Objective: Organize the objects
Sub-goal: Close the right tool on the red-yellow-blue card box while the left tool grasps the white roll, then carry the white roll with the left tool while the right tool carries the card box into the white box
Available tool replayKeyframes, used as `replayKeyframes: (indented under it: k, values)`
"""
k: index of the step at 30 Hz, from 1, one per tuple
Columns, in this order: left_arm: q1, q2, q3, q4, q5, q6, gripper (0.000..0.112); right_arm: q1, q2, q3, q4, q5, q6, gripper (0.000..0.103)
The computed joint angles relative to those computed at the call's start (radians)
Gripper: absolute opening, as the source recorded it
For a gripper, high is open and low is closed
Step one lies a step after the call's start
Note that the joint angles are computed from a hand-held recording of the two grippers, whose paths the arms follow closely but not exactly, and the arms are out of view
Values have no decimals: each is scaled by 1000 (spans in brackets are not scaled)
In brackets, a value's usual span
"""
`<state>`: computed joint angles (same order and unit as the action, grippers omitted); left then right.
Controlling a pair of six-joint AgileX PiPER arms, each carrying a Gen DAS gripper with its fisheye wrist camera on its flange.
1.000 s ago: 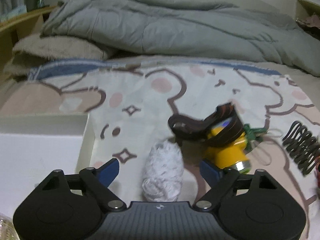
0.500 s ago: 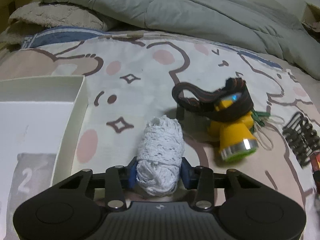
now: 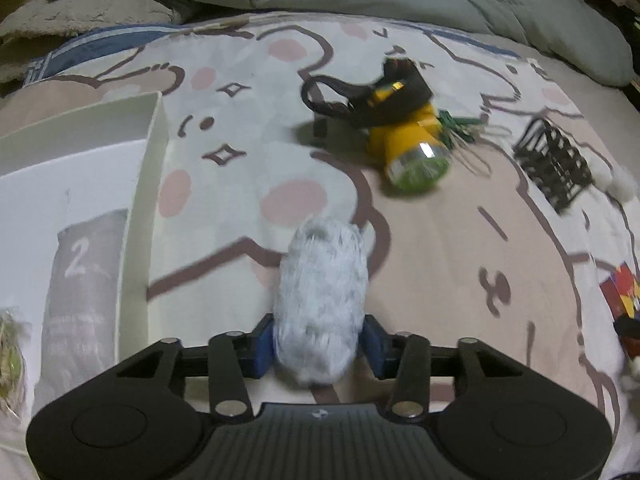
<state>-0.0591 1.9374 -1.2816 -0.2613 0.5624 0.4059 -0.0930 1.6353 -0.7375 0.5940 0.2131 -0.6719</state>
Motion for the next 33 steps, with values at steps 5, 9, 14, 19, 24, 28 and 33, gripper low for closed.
replayKeyframes:
  k: [5, 9, 14, 19, 24, 28, 33]
  values:
    - [-43, 28, -30, 82, -26, -93, 62, 15, 36, -66, -180, 57, 235, 68]
    - [-42, 49, -42, 70, -45, -109, 62, 28, 82, -123, -280, 94, 359, 67]
    - [-24, 33, -21, 32, -67, -82, 42, 38, 79, -103, -318, 50, 384, 61]
    - [5, -13, -3, -46, -62, -22, 41, 55, 29, -103, -371, 46, 470, 60]
    - [71, -107, 16, -179, -43, 91, 41, 123, -64, -141, -500, 80, 634, 60]
    - [141, -185, 14, -266, -5, 182, 41, 205, -118, -202, -571, 121, 749, 60]
    - [237, -259, -9, -347, 48, 274, 41, 330, -115, -320, -650, 168, 906, 60]
